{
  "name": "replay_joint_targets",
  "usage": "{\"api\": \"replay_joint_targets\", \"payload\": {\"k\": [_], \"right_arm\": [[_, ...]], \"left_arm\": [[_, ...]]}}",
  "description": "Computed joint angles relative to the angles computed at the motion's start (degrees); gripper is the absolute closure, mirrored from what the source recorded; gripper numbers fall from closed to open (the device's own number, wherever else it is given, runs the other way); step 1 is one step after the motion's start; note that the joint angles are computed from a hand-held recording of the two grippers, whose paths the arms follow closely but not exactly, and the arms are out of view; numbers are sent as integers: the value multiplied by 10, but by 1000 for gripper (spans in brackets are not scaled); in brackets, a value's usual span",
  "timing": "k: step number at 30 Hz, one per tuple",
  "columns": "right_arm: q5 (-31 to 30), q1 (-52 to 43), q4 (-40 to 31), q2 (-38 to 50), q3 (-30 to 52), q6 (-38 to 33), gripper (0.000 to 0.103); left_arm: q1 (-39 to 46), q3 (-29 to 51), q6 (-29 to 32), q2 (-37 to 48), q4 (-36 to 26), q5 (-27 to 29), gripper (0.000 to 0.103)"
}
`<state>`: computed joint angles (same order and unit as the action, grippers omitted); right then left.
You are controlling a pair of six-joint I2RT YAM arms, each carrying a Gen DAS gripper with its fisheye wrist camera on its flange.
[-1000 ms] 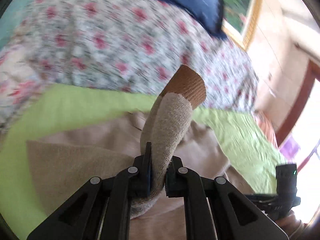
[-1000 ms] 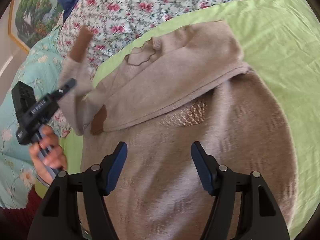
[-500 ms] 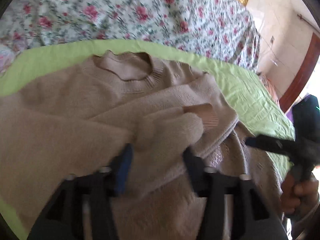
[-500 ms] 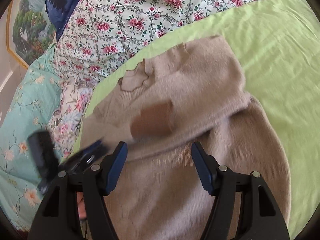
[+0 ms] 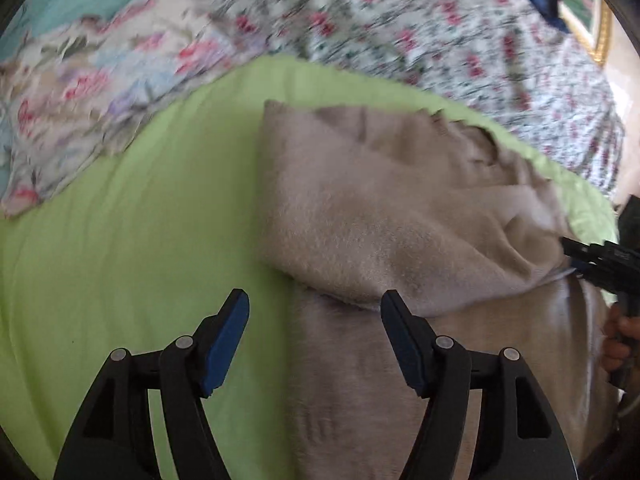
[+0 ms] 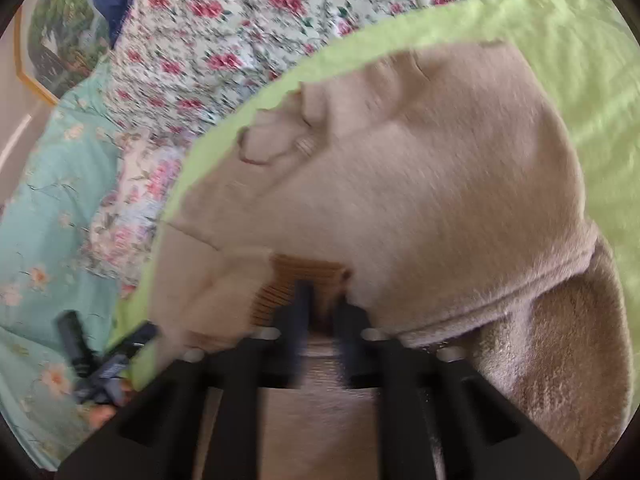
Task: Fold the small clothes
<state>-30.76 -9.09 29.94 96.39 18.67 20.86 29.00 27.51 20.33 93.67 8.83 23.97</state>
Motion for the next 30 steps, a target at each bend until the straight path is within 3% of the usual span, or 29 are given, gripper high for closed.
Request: {"api": "replay_joint_targets", "payload": {"k": [5, 7, 10, 14, 17, 20, 26, 30], "right_arm": [[-86, -100, -123, -244, -10, 8, 98], [-72, -125, -178, -288, 8, -13, 98], [-57, -152, -198, -246, 29, -37, 98], [-41, -148, -151, -145, 31, -42, 98], [-40, -143, -112, -103, 23, -40, 98], [-15, -127, -99, -103, 19, -40, 98], [184, -74, -150, -78, 39, -55, 96], [152, -63, -111, -144, -18, -36, 96]], "left_arm": [[-23, 15, -8, 48, 38, -29, 33], [-45, 26, -20, 57, 40, -46, 33], [-77, 45, -34, 75, 42, -72, 35], [-90, 49, -60, 81, 55, -104, 35], [-80, 79, -105, 100, 42, -118, 40], [-35, 107, -152, 119, 25, -75, 40], [-5, 97, -167, 127, 45, -30, 40], [18, 111, -172, 138, 24, 17, 40]]}}
